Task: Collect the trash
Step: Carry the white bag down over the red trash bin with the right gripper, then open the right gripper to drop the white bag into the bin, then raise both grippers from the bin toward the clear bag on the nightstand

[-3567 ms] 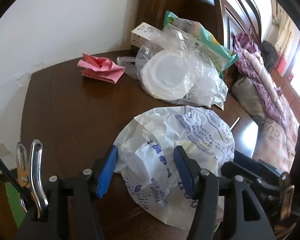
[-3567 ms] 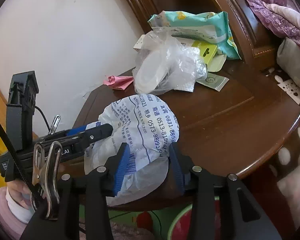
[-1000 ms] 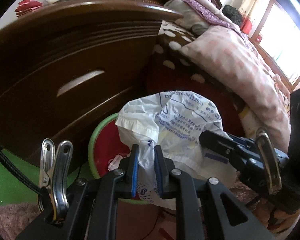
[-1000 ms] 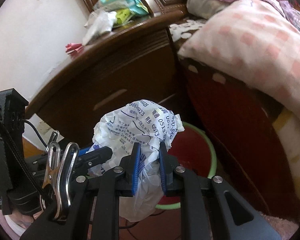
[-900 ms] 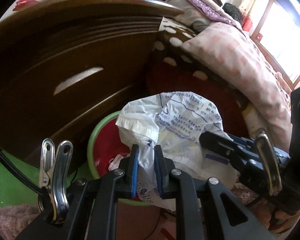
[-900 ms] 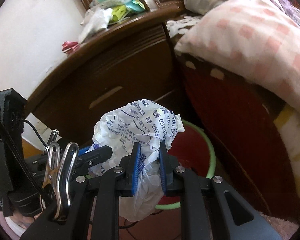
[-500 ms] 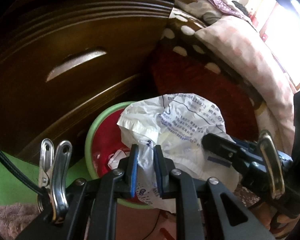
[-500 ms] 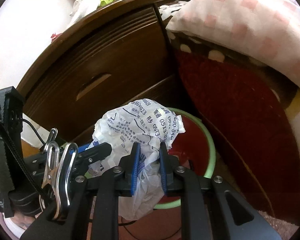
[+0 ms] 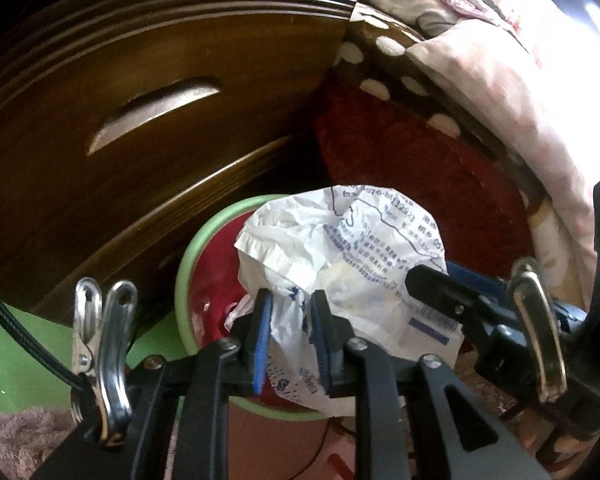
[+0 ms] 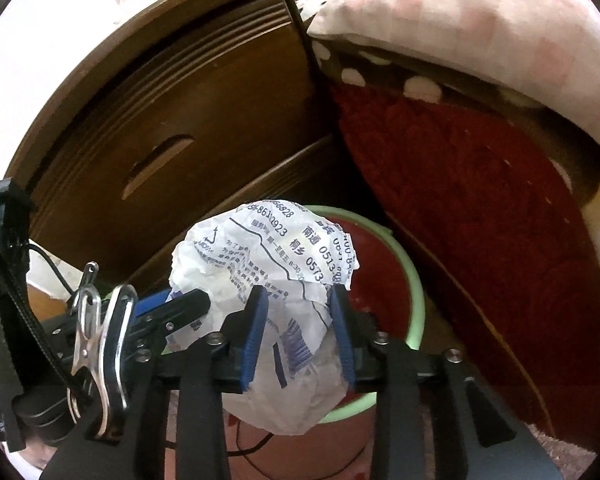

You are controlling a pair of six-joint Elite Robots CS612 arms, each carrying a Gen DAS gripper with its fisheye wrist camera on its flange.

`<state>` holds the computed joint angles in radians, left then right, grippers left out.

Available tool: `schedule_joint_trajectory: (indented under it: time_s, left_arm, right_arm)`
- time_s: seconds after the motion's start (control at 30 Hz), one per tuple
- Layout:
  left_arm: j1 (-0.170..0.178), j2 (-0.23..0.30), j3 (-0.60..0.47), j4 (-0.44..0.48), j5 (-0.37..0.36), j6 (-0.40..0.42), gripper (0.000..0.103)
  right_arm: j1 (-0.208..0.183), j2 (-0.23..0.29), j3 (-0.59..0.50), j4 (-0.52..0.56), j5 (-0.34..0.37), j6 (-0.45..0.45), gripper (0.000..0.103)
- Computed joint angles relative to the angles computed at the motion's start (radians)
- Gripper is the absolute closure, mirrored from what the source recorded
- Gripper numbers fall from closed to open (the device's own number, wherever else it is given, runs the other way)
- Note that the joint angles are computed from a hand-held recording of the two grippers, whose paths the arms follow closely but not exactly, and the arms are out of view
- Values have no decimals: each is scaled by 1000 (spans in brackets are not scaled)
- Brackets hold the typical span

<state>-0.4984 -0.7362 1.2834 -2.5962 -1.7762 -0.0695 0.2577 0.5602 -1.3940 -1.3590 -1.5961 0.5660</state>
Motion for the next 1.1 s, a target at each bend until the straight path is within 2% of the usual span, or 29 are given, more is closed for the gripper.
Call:
schedule_joint_trajectory:
  time_s: [0.2,0.3,0.77,1.1]
  left_arm:
    - [-3,-5,9,-14,22,1,66]
    - [-2,-9,15,-14,26,0,66]
    - [4,-38,42,-42,27,-27,66]
    - [7,-74,71,-77,48,-35,66]
  right_arm:
    - [-2,6,-2,-18,19,10,66]
    - [-3,9,-5,-22,26,3,61]
    - [4,22,-39,-50,-12,-9,61]
    - [18,15,-63,-55,-28,-56,61]
